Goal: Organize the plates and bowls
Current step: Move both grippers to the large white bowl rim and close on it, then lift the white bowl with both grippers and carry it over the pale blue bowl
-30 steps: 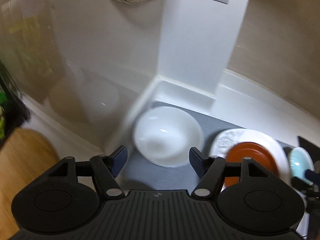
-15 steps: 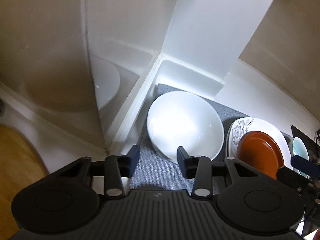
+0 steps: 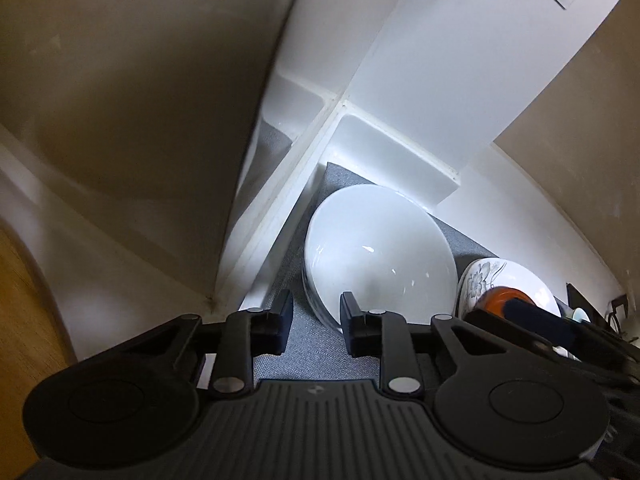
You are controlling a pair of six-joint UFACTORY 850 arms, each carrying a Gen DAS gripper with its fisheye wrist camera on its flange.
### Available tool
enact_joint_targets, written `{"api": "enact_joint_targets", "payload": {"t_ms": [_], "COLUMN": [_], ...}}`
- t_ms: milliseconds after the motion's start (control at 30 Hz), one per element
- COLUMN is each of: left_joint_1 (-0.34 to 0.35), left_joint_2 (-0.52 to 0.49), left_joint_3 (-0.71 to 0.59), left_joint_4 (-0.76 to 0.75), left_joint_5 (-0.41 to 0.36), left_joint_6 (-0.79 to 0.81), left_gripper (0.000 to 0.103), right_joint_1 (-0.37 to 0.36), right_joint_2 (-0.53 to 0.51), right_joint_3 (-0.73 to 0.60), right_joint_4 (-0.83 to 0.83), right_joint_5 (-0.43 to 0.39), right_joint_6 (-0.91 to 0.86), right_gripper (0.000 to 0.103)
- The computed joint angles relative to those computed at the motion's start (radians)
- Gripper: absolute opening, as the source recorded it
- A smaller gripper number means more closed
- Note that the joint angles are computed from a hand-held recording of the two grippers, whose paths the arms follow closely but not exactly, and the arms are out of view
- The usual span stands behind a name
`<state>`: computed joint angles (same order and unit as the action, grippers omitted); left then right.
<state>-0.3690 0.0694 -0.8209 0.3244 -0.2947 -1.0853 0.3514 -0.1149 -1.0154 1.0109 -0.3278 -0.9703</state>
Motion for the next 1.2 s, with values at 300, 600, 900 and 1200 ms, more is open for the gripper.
{"api": "enact_joint_targets", "payload": {"t_ms": [300, 600, 900, 1200], "left_joint_1": [0.015, 0.031, 0.037, 0.012], "left_joint_2": [-0.013, -0.006, 0.015, -0.041], "left_joint_3": [-0.004, -0.015, 0.010, -0.034], "left_joint_4": [-0.135, -0.379, -0.468, -0.191], "left_joint_5": [0.008, -0.055, -0.059, -0.089], "left_joint_6": [0.128, 0.377, 0.437, 0.192], "left_gripper": [0.022, 0.021, 0.021, 0.021], "right_joint_1": [0.007, 0.005, -0.010, 0.010], "right_joint_2": [-0.096, -0.115, -0.094, -0.113], "right_joint_3": [-0.052, -0.095, -0.087, -0.105], "right_joint_4": [-0.059, -0.207, -0.242, -0.281], "right_joint_5": [-0.037, -0.123, -0.194, -0.162], "right_joint_6": [0.108, 0.243, 0.244, 0.271], "right_gripper": [0.039, 0.020, 0.024, 0.046]}}
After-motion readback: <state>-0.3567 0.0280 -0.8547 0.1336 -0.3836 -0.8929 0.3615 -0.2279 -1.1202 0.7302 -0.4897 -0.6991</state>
